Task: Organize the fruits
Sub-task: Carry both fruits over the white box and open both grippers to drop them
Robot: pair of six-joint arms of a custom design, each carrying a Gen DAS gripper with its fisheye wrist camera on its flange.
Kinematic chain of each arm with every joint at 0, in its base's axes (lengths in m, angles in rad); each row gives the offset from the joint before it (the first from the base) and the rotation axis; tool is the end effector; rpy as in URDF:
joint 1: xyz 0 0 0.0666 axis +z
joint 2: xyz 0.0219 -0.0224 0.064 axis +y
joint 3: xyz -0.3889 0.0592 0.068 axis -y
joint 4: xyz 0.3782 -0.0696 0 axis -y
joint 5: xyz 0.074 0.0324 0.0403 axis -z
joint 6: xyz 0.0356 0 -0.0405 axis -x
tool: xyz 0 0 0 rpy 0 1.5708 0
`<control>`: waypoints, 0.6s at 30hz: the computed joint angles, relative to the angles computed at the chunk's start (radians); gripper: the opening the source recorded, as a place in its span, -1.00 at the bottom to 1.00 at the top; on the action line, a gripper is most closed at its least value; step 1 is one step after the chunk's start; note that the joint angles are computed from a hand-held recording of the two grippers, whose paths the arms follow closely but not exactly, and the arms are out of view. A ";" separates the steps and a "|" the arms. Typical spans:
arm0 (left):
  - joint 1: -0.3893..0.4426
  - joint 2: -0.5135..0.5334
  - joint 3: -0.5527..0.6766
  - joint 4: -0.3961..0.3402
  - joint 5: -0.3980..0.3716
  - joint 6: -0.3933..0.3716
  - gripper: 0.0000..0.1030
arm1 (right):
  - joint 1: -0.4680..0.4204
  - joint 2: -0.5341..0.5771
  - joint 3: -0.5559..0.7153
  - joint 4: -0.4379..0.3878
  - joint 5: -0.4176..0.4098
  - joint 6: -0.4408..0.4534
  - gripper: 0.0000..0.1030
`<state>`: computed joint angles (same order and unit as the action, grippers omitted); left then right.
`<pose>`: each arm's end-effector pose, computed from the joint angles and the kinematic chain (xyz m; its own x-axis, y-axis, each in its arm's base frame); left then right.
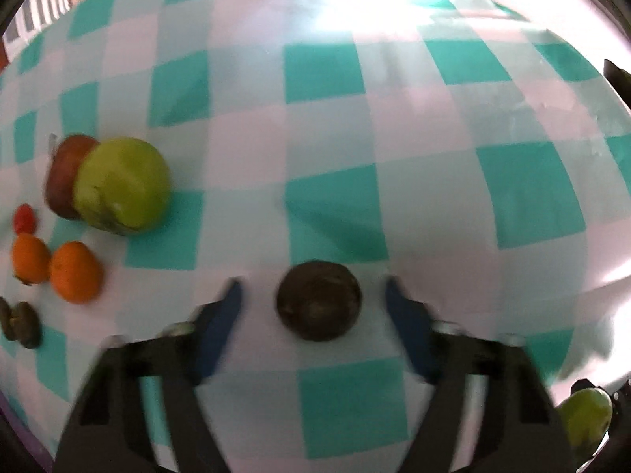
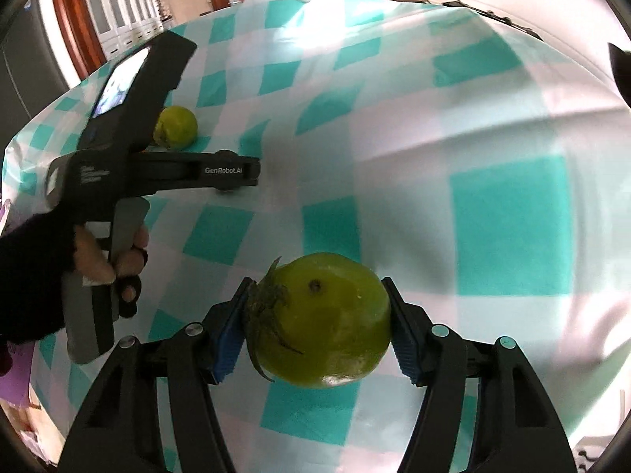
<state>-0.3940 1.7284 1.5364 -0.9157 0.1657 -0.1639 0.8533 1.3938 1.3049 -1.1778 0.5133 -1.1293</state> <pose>0.5238 -0.2246 0.3341 -0.7422 0.4828 -0.4648 0.5755 0.8146 -0.0727 0.2951 0.3110 0.3916 -0.7741 0.3108 -0.5515 0.3280 0.9420 0.0705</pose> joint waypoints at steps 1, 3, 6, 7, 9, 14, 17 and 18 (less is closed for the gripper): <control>0.000 -0.010 -0.013 0.011 -0.002 -0.007 -0.19 | 0.015 -0.010 -0.006 -0.009 0.023 -0.018 0.22; 0.007 -0.027 -0.029 0.005 0.005 -0.001 -0.19 | 0.022 -0.017 -0.009 -0.012 0.035 -0.029 0.22; 0.028 -0.087 -0.089 0.023 0.009 0.022 -0.19 | 0.018 -0.015 -0.004 0.002 0.022 -0.024 0.22; 0.042 -0.119 -0.117 0.023 0.017 0.026 -0.19 | 0.021 -0.011 0.002 0.009 0.019 -0.020 0.22; 0.056 -0.156 -0.148 0.023 0.020 0.023 -0.19 | 0.017 -0.001 0.008 0.042 -0.004 -0.002 0.22; 0.128 -0.297 -0.259 0.001 0.031 -0.046 -0.19 | 0.033 0.051 0.066 0.076 -0.034 0.064 0.22; 0.194 -0.368 -0.303 -0.033 0.059 -0.096 -0.19 | 0.038 0.088 0.104 0.096 -0.065 0.098 0.22; 0.218 -0.393 -0.318 -0.043 0.069 -0.113 -0.19 | 0.037 0.096 0.111 0.101 -0.078 0.104 0.22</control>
